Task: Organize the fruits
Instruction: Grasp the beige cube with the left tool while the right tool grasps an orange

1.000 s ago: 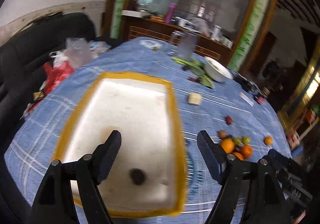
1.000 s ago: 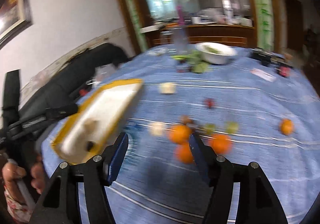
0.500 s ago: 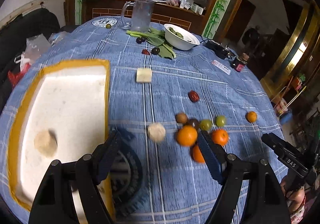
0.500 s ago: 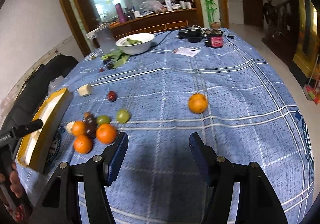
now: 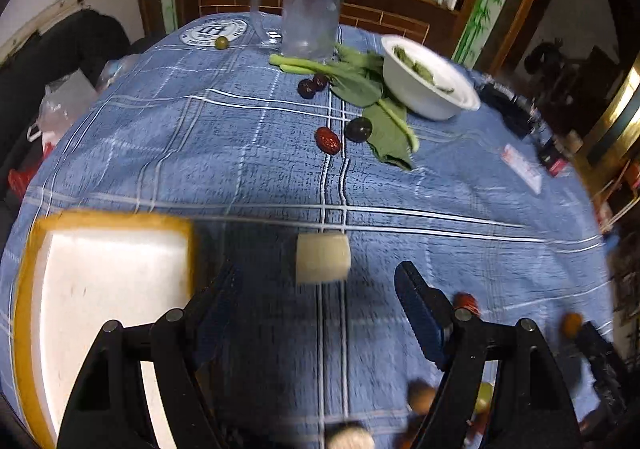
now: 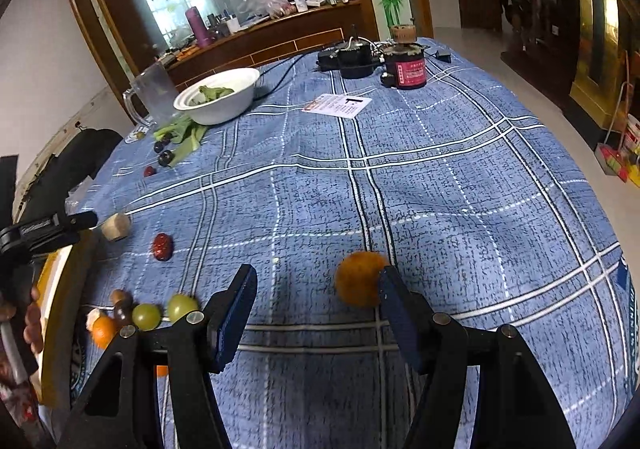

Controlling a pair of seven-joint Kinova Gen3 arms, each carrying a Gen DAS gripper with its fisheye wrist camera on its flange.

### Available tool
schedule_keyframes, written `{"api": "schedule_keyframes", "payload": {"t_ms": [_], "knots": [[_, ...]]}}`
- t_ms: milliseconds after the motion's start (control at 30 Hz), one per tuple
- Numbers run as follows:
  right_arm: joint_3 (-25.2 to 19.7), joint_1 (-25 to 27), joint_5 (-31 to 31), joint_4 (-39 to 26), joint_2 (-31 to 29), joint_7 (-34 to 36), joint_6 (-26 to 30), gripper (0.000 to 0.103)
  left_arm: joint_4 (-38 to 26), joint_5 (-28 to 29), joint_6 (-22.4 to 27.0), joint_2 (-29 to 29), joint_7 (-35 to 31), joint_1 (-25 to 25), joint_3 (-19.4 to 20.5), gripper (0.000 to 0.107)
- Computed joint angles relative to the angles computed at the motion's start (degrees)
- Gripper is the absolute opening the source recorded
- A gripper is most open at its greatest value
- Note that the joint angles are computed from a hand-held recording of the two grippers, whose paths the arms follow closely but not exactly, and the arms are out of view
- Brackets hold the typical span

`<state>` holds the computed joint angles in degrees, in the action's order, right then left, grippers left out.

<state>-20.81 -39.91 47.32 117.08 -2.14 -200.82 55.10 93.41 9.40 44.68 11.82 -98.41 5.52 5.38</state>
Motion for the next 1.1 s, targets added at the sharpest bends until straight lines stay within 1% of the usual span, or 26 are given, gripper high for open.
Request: {"api": "schedule_keyframes", "payload": {"t_ms": [67,200,267,300,333,367,400,433,467,533,567,633,667,700,733,833,933,1000,1100], "knots": [[0.0,-0.2,0.4,-0.4,0.7,0.4,1.1,0.067,-1.2,-3.0,0.4,1.8,2.3,1.8,-0.3,0.078],[0.2,-1.0,1.6,-0.5,1.8,-0.1,3.1,0.067,-2.4,-5.8,1.2,4.2,5.2,3.4,-0.7,0.077],[0.6,-1.4,1.5,-0.7,2.6,0.1,4.4,0.067,-1.8,-10.1,-0.1,4.1,8.0,5.9,-1.7,0.061],[1.0,-1.4,1.2,-0.7,2.8,0.3,4.5,0.066,-1.7,-12.0,-0.2,4.2,8.6,7.3,-2.5,0.049],[1.4,-1.4,0.7,-0.5,2.7,0.5,4.0,0.061,-1.6,-13.0,-0.4,4.1,9.3,7.6,-2.4,0.031],[1.9,-1.0,0.0,-0.1,2.5,0.7,2.8,0.051,-1.7,-13.1,0.1,4.3,9.6,6.9,-1.2,0.032],[2.4,-0.5,-1.0,0.3,2.3,1.2,1.8,0.045,-1.4,-13.7,-0.2,4.1,10.4,7.0,-1.1,0.032],[2.7,0.0,-1.7,0.7,2.0,1.3,0.6,0.035,-1.3,-13.6,-0.3,3.9,10.6,7.2,-1.3,0.032],[2.7,0.1,-1.4,1.2,1.7,0.6,0.4,0.031,-1.1,-12.6,-0.4,3.7,10.0,7.7,-2.2,0.032],[2.7,0.8,-1.1,2.7,0.4,-0.7,-1.9,0.031,-0.9,-9.0,-0.1,3.1,8.0,9.0,-5.2,0.032],[2.6,1.2,-0.5,3.6,-0.2,-2.0,-3.2,0.031,-0.5,-6.7,0.1,2.4,6.4,8.8,-5.9,0.032],[1.9,1.8,0.1,4.6,-1.0,-3.4,-4.3,0.031,0.4,-2.3,0.1,0.9,2.9,11.2,-10.1,0.032],[1.7,2.2,0.8,5.4,-1.7,-4.6,-5.5,0.031,1.1,-0.1,-0.1,0.0,1.0,11.7,-11.4,0.032],[1.2,2.5,1.4,5.9,-2.1,-5.7,-6.1,0.031,2.3,2.2,-0.2,-1.8,-1.1,11.2,-11.7,0.032],[0.7,2.8,1.8,6.0,-2.2,-6.4,-6.1,0.031,3.1,4.5,0.1,-3.0,-3.3,9.6,-11.1,0.032],[-1.1,2.5,3.0,5.5,-2.5,-8.1,-4.2,0.031,5.6,11.5,1.8,-6.7,-9.9,1.6,-6.8,0.032],[-3.0,1.0,3.8,3.3,-2.2,-7.9,-1.0,0.031,8.5,17.8,3.8,-11.1,-16.9,-5.7,-4.9,0.032],[-3.9,-0.4,4.3,1.5,-1.7,-7.2,0.8,0.031,10.0,20.5,4.5,-13.2,-20.7,-9.0,-5.5,0.032],[-4.7,-3.0,5.5,-2.5,0.2,-5.2,2.7,0.031,11.7,22.1,4.7,-15.3,-24.1,-11.1,-8.8,0.032]]}}
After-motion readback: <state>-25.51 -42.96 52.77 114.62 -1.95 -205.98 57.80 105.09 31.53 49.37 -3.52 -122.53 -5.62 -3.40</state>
